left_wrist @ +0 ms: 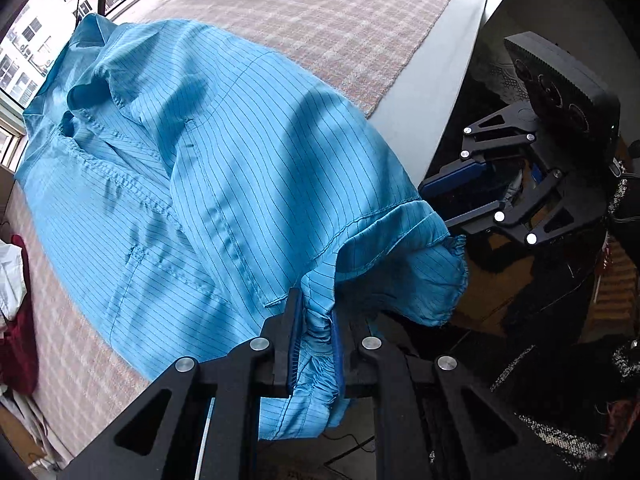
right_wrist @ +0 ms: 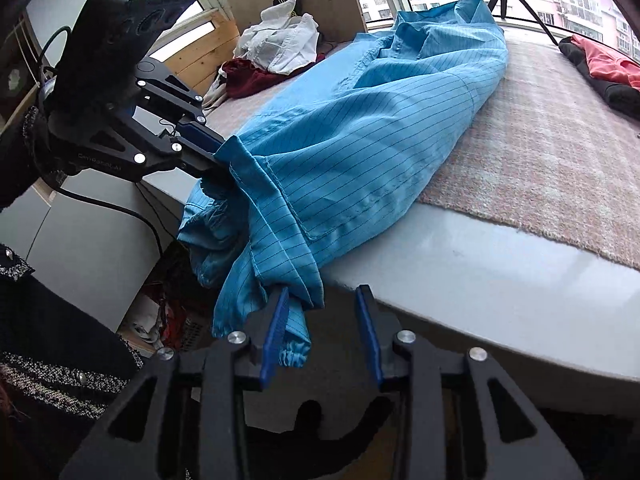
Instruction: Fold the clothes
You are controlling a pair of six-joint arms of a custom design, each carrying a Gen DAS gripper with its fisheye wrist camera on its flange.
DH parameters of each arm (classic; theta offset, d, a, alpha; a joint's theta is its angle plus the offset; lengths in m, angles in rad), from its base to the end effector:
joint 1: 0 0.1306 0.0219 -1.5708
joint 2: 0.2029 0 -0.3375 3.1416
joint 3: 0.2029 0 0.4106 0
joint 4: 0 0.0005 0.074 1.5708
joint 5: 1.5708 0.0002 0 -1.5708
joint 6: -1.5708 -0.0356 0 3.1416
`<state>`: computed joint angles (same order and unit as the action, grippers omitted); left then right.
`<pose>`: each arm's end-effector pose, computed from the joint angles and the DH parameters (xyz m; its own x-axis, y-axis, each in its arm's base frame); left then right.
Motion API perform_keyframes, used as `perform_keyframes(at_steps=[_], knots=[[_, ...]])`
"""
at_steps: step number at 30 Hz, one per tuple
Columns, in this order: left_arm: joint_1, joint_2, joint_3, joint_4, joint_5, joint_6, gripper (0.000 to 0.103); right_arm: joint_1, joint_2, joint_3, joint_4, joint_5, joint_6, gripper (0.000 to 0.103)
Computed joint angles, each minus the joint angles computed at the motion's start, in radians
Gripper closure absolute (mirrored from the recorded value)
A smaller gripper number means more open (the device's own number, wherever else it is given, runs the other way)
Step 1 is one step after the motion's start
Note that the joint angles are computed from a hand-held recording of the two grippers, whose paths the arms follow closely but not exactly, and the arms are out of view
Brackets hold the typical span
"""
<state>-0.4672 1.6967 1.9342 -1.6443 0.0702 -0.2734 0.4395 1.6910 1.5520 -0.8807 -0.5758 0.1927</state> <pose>0.4876 -0.2493 0.4385 -0.7241 0.6669 -0.1759 0.6803 0.7326 -0.0226 0.5258 0.2681 0.3052 -0.6390 -0.4779 -0.6028 -0.7512 0.5565 0.3550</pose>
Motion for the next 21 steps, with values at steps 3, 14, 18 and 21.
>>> perform_keyframes(at_steps=[3, 14, 18, 21], knots=[[0.022, -0.010, 0.000, -0.007, -0.001, 0.017, 0.091, 0.007, 0.021, 0.038, -0.017, 0.002, 0.024, 0.063], [0.016, -0.046, 0.022, 0.004, 0.018, 0.029, 0.091, 0.036, 0.110, 0.174, -0.138, -0.075, 0.066, 0.088], [0.012, -0.055, 0.012, 0.014, 0.025, 0.023, 0.091, 0.053, 0.034, 0.085, -0.052, 0.028, -0.016, 0.095], [0.010, -0.047, -0.007, 0.038, 0.073, 0.031, 0.091, 0.056, -0.081, -0.056, 0.060, 0.138, -0.177, 0.097]])
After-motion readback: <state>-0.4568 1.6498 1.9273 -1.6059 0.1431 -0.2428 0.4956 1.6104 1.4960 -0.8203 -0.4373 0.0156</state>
